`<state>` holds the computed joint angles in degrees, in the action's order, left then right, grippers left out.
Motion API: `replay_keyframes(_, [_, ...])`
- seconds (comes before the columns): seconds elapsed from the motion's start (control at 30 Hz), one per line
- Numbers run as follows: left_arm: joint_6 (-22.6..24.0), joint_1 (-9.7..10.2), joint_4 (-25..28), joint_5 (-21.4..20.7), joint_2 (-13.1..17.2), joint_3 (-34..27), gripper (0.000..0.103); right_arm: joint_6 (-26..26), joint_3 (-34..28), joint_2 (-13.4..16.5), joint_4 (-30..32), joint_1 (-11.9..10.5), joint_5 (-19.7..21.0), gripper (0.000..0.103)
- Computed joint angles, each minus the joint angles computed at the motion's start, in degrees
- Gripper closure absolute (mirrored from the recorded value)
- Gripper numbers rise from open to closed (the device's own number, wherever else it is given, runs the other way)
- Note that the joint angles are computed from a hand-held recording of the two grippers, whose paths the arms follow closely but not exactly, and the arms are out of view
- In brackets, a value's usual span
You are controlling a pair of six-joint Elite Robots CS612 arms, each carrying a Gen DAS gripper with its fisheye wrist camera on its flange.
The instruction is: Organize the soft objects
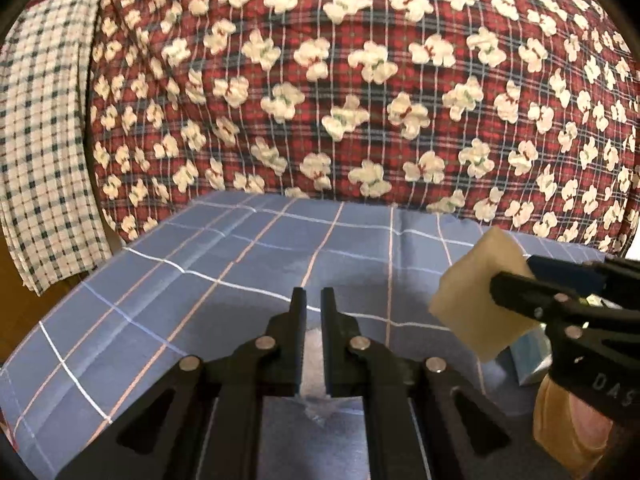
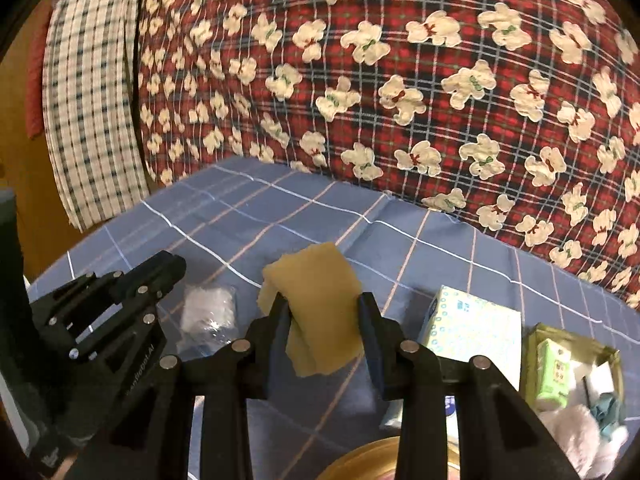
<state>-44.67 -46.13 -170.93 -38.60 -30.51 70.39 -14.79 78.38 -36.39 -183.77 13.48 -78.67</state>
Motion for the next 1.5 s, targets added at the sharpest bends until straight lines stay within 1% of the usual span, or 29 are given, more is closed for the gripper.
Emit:
replay_keyframes(0.07, [0.8, -0.26, -0.4, 0.7, 0.2, -0.2, 0.099, 0.8, 0.7, 0.1, -2.7, 0.0, 0.1, 0.066])
replay_keyframes(0.2, [1.4, -0.48, -1.0, 0.6, 0.3, -0.5, 0.099, 2.5, 2.1, -0.1, -6.7, -0.4, 2.0, 0.066])
replay_keyframes(0.3, [1.6, -0.74, -1.4, 1.3, 0.5, -0.7, 0.099, 3.6, 3.1, 0.0, -10.1, -0.5, 2.3, 0.066])
replay_keyframes(0.4, [1.6, -0.86, -1.5, 1.6, 0.6, -0.7, 0.099, 4.6, 3.9, 0.2, -13.4, -0.5, 2.1, 0.066])
replay_keyframes(0.63, [2.8, -1.43, -2.2, 4.2, 0.9, -1.1, 0.099, 7.0, 5.3, 1.1, -21.3, -0.8, 1.7, 0.066])
replay_keyframes(0.8, [3.1, -1.62, -2.9, 5.1, 1.0, -1.0, 0.099, 8.1, 5.6, 2.2, -27.5, -0.7, 0.7, 0.066])
replay_keyframes(1.0, [3.5, -1.79, -4.2, 6.2, 1.1, -0.8, 0.099, 8.5, 5.5, 2.9, -30.7, -0.6, -0.5, 0.066])
replay_keyframes(1.1, [4.0, -1.92, -4.9, 6.9, 1.2, -0.8, 0.099, 8.6, 5.5, 3.0, -31.2, -0.6, -0.6, 0.066])
replay_keyframes(1.37, [4.6, -2.23, -6.6, 8.9, 1.5, -0.8, 0.099, 7.2, 5.8, 3.6, -35.0, -0.4, -1.1, 0.066])
replay_keyframes(1.5, [4.8, -2.48, -7.3, 10.3, 1.7, -0.9, 0.099, 6.5, 6.0, 3.8, -37.1, -0.3, -2.0, 0.066])
